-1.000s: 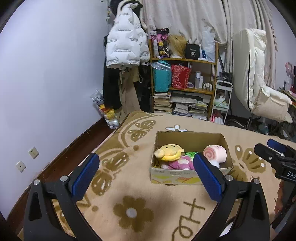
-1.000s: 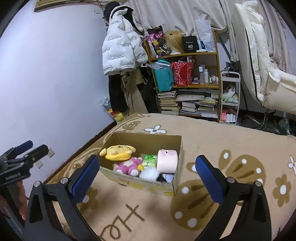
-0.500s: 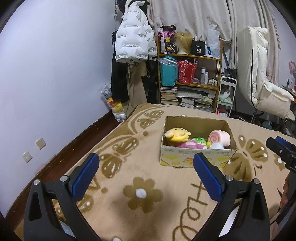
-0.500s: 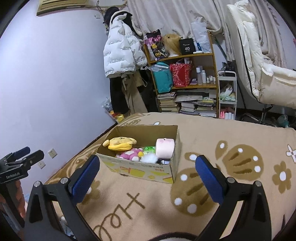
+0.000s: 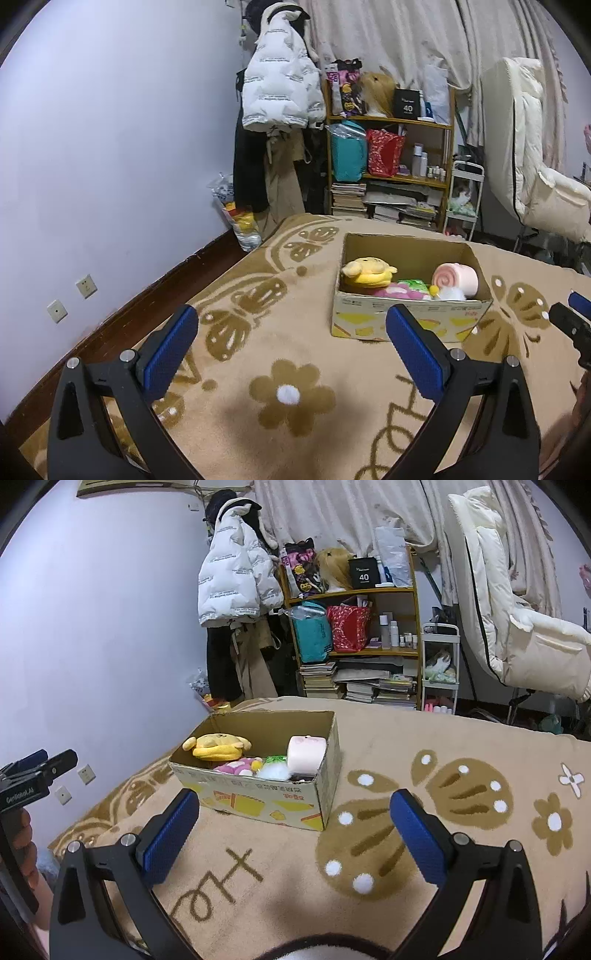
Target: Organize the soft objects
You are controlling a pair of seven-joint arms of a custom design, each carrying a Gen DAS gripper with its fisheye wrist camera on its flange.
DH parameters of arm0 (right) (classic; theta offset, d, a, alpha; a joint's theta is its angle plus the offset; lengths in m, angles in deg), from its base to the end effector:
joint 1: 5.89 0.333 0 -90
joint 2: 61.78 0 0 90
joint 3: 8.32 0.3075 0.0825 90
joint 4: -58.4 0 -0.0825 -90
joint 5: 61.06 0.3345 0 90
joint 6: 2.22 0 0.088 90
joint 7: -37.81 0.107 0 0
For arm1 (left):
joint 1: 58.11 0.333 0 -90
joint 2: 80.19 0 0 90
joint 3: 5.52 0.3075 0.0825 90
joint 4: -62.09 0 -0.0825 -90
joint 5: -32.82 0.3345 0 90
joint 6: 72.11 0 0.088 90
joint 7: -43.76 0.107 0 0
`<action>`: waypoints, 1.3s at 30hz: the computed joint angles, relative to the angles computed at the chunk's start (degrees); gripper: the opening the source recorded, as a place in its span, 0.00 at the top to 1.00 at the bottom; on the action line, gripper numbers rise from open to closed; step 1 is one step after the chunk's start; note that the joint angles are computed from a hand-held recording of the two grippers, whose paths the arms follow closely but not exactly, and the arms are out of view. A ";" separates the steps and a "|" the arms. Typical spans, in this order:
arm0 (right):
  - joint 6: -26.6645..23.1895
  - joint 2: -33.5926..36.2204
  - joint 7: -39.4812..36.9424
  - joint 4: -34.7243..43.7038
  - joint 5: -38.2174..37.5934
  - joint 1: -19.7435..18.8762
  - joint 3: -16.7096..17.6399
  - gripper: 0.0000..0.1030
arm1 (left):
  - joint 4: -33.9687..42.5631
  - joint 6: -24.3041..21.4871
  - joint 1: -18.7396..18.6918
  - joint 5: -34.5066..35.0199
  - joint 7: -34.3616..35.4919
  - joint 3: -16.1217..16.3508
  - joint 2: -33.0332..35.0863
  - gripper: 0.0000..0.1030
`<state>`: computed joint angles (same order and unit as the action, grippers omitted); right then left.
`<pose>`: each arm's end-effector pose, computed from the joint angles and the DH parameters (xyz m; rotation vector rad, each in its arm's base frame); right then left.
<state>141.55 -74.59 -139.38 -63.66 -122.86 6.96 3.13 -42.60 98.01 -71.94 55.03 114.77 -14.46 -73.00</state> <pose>0.4387 0.2146 0.5740 -1.1869 1.9255 -0.9406 0.5423 -0.2493 0.5948 -1.2772 1.9255 -1.0392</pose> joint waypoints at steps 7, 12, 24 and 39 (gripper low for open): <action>0.46 0.82 -0.92 0.30 0.68 0.33 -0.23 0.00 | 0.83 -1.74 -0.20 0.20 0.91 0.06 0.54 0.02; 0.34 1.26 -1.53 0.59 1.18 0.55 -0.42 0.00 | 1.23 -2.09 -0.71 1.68 0.51 0.43 0.93 0.02; 0.66 1.08 -1.83 0.17 1.44 0.44 -0.60 0.00 | 0.56 -2.15 -0.68 1.51 2.30 -0.10 0.50 0.02; 0.64 1.11 -2.01 0.02 1.46 0.45 -0.66 0.00 | 0.64 -2.58 -0.76 4.02 1.40 0.02 0.66 0.02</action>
<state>142.19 -73.48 -141.39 -63.65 -121.40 7.40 2.47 -41.96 95.43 -72.69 59.05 116.18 -14.44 -72.34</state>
